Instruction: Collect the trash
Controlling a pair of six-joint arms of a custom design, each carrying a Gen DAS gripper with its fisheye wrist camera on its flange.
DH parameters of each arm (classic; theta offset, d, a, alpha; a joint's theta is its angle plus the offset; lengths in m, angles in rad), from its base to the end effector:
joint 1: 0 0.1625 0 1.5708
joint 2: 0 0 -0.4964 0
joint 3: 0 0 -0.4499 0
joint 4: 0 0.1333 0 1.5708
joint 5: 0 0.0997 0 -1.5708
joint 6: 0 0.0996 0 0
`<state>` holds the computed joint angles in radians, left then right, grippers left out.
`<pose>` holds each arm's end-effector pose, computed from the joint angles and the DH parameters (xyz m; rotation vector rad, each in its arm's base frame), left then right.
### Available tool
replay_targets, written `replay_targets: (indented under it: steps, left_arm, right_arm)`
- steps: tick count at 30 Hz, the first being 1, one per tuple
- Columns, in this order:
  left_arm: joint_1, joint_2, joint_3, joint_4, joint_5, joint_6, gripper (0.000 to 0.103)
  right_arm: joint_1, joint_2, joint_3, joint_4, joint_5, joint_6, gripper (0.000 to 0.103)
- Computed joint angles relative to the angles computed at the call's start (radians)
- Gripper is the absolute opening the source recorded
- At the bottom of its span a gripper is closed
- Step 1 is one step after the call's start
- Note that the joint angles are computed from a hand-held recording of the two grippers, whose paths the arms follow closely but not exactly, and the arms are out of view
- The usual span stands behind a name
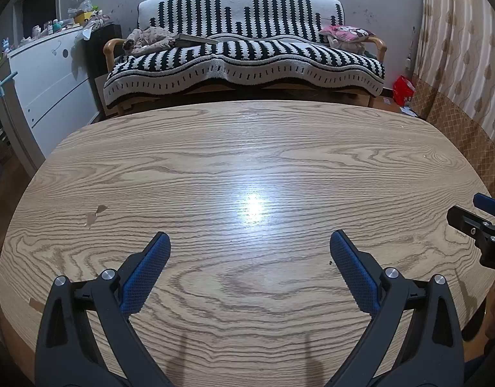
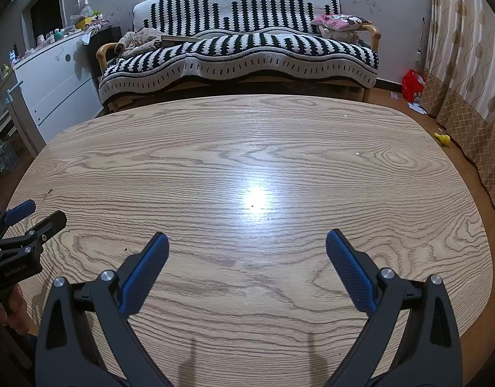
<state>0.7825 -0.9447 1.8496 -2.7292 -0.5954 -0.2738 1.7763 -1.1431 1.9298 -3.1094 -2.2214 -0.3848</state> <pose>-0.3296 -0.6320 0.1819 0.4303 2.2405 -0.8616 0.2042 -0.6220 0.3059 0.3774 -2.2979 0.8378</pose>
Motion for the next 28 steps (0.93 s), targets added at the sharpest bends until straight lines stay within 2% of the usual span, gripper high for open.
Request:
replay_targets:
  steps: [14, 23, 28]
  left_arm:
    - [-0.002, -0.009, 0.007, 0.006, -0.007, -0.02, 0.096]
    - [-0.006, -0.006, 0.005, 0.017, 0.019, -0.033, 0.096]
    - [0.0, -0.012, 0.002, 0.038, -0.003, -0.048, 0.096]
  right_arm:
    - [-0.002, -0.002, 0.004, 0.005, 0.004, 0.001, 0.094]
    - [-0.002, -0.003, 0.004, 0.005, 0.005, 0.0, 0.094]
    - [-0.001, -0.002, 0.003, 0.006, 0.004, 0.0, 0.094]
